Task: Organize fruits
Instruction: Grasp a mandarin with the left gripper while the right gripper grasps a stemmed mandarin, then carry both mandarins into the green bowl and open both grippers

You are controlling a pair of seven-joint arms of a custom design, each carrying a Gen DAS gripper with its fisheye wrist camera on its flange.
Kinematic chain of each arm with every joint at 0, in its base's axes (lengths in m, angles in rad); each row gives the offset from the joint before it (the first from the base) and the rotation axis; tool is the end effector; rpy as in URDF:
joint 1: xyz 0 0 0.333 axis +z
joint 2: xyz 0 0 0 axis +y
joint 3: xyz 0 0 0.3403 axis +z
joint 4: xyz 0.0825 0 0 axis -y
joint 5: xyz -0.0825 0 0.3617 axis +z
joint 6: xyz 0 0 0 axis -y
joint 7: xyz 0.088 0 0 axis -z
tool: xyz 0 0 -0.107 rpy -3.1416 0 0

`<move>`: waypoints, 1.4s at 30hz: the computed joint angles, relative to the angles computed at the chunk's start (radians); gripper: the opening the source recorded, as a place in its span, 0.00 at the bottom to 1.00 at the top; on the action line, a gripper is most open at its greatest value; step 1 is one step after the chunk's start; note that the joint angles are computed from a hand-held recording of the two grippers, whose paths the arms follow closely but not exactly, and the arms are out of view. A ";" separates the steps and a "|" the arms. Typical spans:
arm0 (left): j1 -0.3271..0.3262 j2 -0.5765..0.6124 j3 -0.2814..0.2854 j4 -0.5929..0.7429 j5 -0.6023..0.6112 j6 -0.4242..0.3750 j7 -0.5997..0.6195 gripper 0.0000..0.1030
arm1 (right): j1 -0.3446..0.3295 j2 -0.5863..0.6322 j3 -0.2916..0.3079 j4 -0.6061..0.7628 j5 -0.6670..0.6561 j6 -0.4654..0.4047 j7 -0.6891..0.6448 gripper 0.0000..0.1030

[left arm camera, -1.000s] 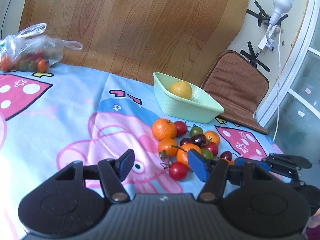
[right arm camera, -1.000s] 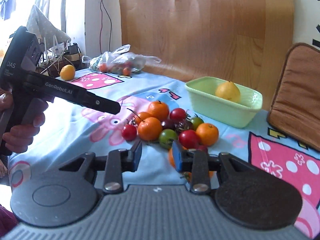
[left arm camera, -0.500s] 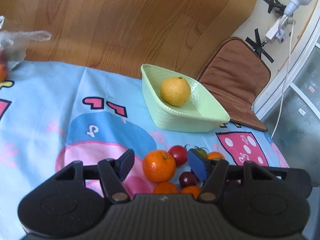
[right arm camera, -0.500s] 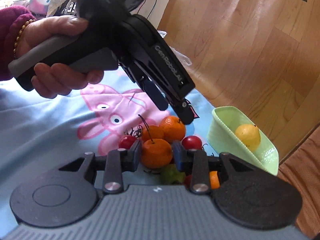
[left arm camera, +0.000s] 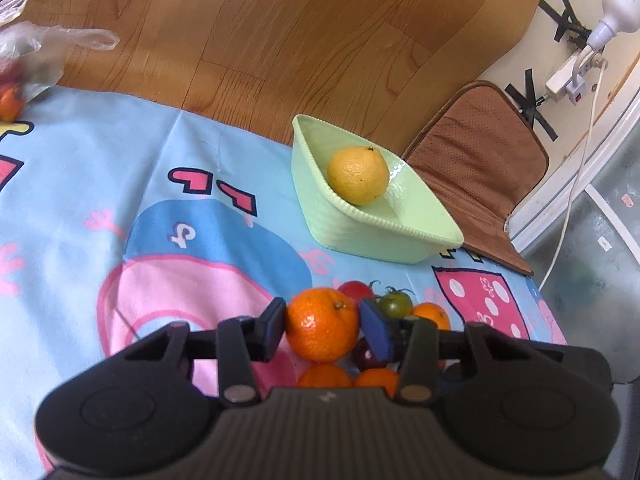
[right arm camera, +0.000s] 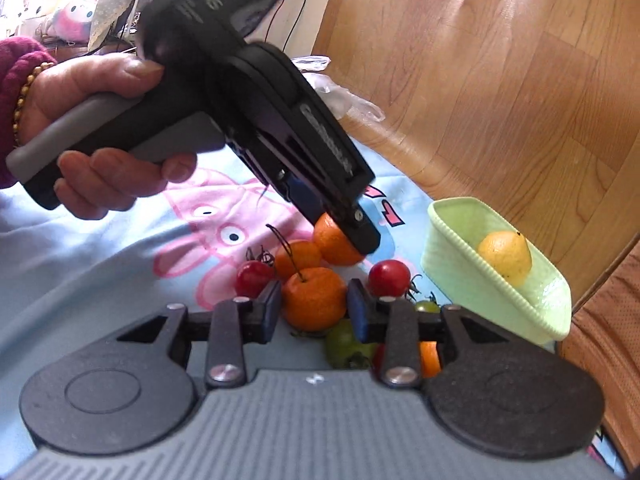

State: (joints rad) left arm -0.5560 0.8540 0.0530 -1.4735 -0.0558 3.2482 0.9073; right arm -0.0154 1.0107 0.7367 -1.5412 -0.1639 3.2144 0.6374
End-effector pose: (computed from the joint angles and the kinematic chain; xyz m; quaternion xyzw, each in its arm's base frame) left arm 0.6698 -0.3772 0.3120 -0.6879 0.5735 -0.4350 0.0934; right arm 0.6618 0.3636 0.2855 -0.8743 0.1321 -0.2137 0.4153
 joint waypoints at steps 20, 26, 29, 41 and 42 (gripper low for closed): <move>-0.154 -0.113 -0.024 -0.232 -0.151 0.142 0.205 0.40 | -0.288 -0.154 0.097 -0.460 -0.058 0.251 0.359 0.36; -0.311 -0.087 0.151 -0.211 -0.198 0.091 0.188 0.40 | -0.283 -0.174 0.059 -0.487 -0.110 0.290 0.441 0.39; -0.380 -0.094 0.228 -0.233 -0.207 0.090 0.174 0.53 | -0.283 -0.176 0.051 -0.487 -0.156 0.287 0.470 0.49; -0.475 -0.075 0.334 -0.230 -0.212 0.049 0.169 0.44 | -0.230 -0.180 -0.034 -0.454 -0.284 0.295 0.597 0.54; -0.459 -0.073 0.319 -0.225 -0.200 0.046 0.161 0.41 | -0.228 -0.176 -0.037 -0.446 -0.297 0.285 0.609 0.54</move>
